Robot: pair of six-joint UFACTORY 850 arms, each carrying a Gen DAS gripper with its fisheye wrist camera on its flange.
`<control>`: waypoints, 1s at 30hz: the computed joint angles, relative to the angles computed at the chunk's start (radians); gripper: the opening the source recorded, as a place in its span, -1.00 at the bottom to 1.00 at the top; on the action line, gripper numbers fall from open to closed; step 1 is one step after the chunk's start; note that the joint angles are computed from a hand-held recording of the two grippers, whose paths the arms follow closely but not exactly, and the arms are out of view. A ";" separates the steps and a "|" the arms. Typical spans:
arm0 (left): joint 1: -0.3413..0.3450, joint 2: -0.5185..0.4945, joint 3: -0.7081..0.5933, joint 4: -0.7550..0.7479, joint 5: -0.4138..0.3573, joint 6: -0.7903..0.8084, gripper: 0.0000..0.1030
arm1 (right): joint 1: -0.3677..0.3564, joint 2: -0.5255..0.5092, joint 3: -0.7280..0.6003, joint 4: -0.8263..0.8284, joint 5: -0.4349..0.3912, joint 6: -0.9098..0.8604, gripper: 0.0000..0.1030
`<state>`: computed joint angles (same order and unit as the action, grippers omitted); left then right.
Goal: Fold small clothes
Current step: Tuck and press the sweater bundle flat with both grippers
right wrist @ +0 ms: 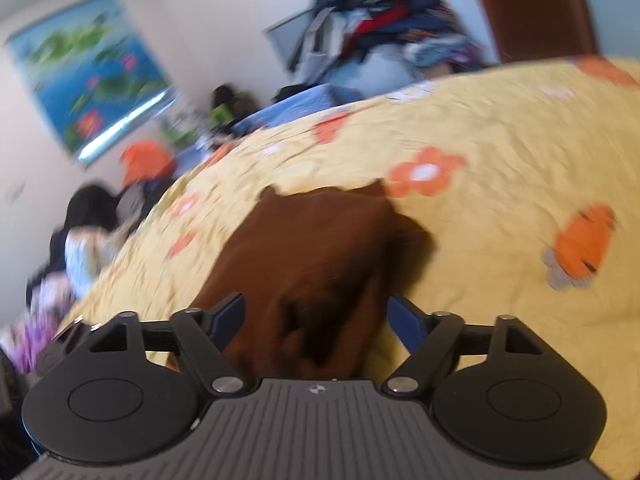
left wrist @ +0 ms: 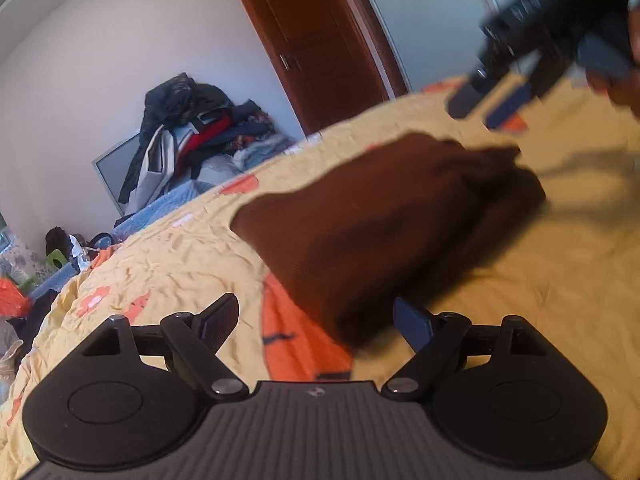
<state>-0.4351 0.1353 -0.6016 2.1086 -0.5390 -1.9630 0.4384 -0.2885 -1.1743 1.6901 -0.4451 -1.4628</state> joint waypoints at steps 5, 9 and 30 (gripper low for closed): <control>0.009 -0.049 -0.058 -0.112 0.020 0.025 0.47 | 0.056 -0.028 -0.066 -0.301 0.014 0.174 0.11; 0.022 -0.059 -0.071 -0.202 0.038 0.065 0.36 | 0.072 -0.045 -0.080 -0.374 0.039 0.262 0.11; 0.071 0.037 -0.016 -0.348 0.199 0.153 -0.76 | -0.023 -0.042 0.019 -0.106 -0.159 0.238 -0.25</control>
